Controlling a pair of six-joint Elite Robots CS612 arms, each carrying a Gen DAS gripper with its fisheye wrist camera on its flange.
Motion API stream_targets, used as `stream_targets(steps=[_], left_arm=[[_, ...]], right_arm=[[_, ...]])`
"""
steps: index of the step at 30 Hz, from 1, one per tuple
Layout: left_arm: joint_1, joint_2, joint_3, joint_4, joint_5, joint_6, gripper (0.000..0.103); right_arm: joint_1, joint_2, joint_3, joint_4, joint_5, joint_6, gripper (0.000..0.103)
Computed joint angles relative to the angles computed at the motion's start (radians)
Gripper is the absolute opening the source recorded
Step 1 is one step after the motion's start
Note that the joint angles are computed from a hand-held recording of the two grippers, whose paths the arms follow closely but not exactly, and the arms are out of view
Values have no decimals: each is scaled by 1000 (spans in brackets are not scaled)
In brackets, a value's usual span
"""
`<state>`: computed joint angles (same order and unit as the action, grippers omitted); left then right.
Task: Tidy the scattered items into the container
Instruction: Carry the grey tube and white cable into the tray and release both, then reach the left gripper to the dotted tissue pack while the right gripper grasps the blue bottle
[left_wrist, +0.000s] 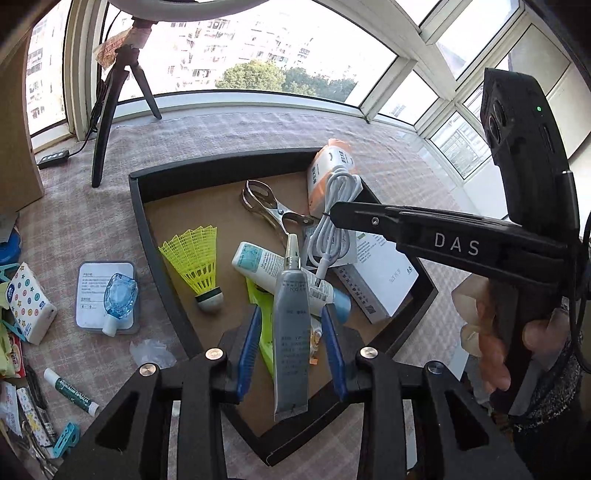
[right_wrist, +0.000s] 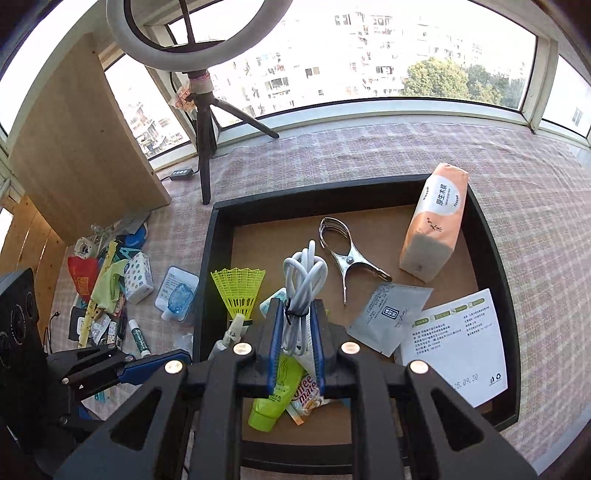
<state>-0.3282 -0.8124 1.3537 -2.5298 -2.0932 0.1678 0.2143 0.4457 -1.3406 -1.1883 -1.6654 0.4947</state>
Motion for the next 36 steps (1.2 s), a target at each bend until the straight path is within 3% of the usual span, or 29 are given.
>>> stream_targets(steps=[2,8,16,21,24,30,36], left_arm=[[2,-4,12,-33,18,-5,43],[27,3,8,-25,57,-20,43],[90,26,-10,-22,111,-108,43],[128,47,-40,-12,161,-156,43],[144,59,-62,-3,181,-169,43],[162,73,-82,17,176,-157,43],[168,116,-156,100,149,-190,43]], right_arm=[[3,1,-1,-16,-27,1,35],[10,1,12,-43,-10,-22,35],[27,-20,89,-99,123,-69,35],[41,-56,189,-145,245,-83,35],[53,-86,268,-163,274,-100,35],[51,-119,377,-152,370,4,35],[59,-139,437,-137,346,71,35]])
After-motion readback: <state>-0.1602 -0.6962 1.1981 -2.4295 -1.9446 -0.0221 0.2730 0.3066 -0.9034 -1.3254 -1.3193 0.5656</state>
